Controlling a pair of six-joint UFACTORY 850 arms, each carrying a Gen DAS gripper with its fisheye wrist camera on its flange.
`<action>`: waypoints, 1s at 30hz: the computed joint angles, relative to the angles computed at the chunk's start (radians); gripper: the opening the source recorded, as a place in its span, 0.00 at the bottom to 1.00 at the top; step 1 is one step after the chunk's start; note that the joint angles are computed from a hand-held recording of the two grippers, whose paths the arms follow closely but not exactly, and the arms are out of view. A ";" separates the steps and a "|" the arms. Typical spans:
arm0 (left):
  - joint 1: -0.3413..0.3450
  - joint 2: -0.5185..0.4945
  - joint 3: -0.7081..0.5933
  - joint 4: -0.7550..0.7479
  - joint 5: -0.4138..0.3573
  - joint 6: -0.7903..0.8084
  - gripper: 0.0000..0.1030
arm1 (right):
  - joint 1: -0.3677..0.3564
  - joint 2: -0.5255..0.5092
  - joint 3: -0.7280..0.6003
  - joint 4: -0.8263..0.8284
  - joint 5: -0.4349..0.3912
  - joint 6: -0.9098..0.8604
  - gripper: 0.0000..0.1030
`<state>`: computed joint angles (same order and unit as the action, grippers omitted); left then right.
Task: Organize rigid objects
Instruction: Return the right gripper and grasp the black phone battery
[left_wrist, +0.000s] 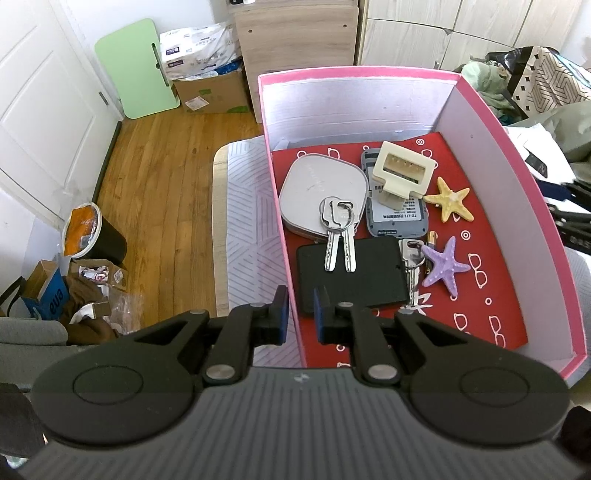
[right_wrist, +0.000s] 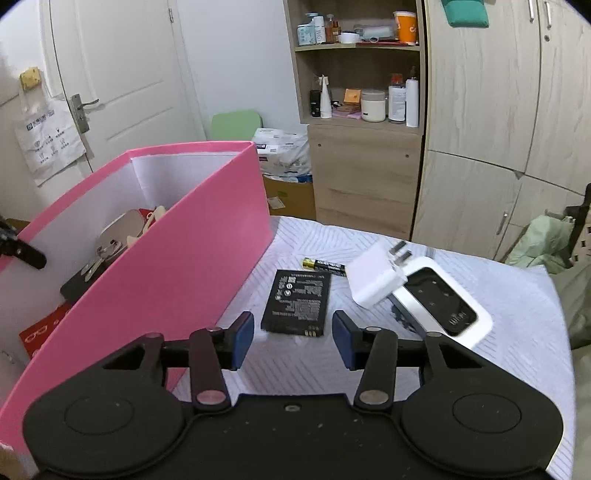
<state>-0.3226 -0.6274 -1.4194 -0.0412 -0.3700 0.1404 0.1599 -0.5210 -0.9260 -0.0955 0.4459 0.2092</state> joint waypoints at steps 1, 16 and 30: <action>-0.001 0.000 0.000 0.000 0.000 -0.002 0.13 | 0.002 -0.009 -0.010 0.009 -0.007 -0.017 0.53; -0.001 -0.001 -0.003 0.001 -0.005 -0.007 0.13 | 0.018 -0.119 -0.140 0.127 -0.088 -0.113 0.59; -0.006 -0.003 -0.004 0.023 -0.003 -0.031 0.13 | 0.029 -0.096 -0.141 0.187 -0.153 -0.118 0.53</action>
<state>-0.3285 -0.6307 -1.4230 -0.0184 -0.3733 0.1097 0.1886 -0.6168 -1.0666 0.0912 0.2928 0.0917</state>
